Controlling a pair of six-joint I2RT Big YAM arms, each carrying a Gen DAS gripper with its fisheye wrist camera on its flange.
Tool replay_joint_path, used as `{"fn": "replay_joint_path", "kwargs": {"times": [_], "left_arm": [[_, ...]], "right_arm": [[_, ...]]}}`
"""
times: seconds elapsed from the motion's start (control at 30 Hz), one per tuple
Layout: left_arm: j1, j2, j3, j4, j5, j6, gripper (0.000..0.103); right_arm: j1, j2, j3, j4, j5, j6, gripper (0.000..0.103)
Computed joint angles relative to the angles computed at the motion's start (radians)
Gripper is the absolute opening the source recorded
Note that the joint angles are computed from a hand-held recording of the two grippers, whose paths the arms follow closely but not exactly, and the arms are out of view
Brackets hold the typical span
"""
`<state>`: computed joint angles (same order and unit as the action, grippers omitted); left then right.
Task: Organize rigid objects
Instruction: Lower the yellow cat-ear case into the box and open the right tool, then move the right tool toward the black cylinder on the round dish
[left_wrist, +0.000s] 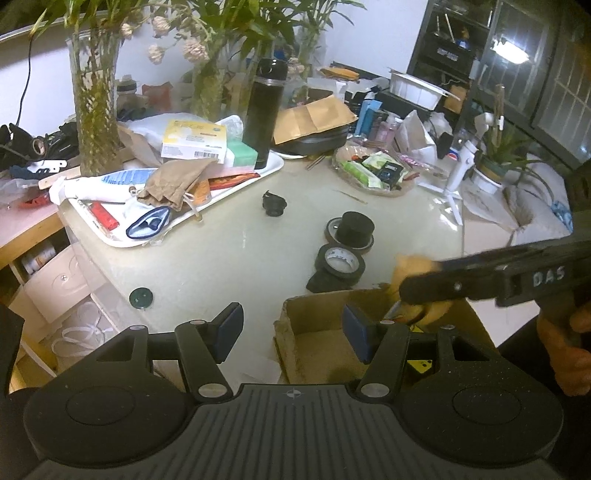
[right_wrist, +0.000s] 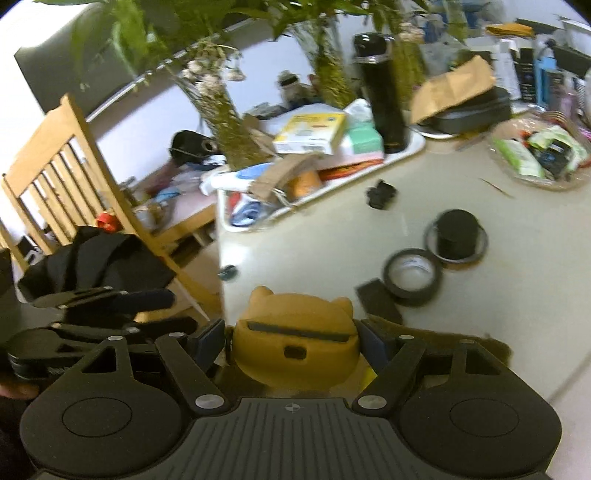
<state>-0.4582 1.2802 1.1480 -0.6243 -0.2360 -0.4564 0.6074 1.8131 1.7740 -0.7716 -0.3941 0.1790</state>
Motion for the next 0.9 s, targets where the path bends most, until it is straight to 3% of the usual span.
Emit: {"fn": "replay_joint_path", "kwargs": {"times": [0.07, 0.53, 0.9], "left_arm": [[-0.002, 0.001, 0.001, -0.003, -0.004, 0.003, 0.059], [-0.014, 0.025, 0.022, -0.021, -0.017, 0.036, 0.059], [-0.042, 0.069, 0.065, -0.062, -0.060, 0.119, 0.058]], "right_arm": [[0.002, -0.004, -0.004, 0.027, 0.006, 0.004, 0.099], [-0.056, -0.067, -0.107, 0.009, 0.109, -0.023, 0.103], [-0.095, -0.100, -0.172, 0.027, 0.209, -0.007, 0.103]]}}
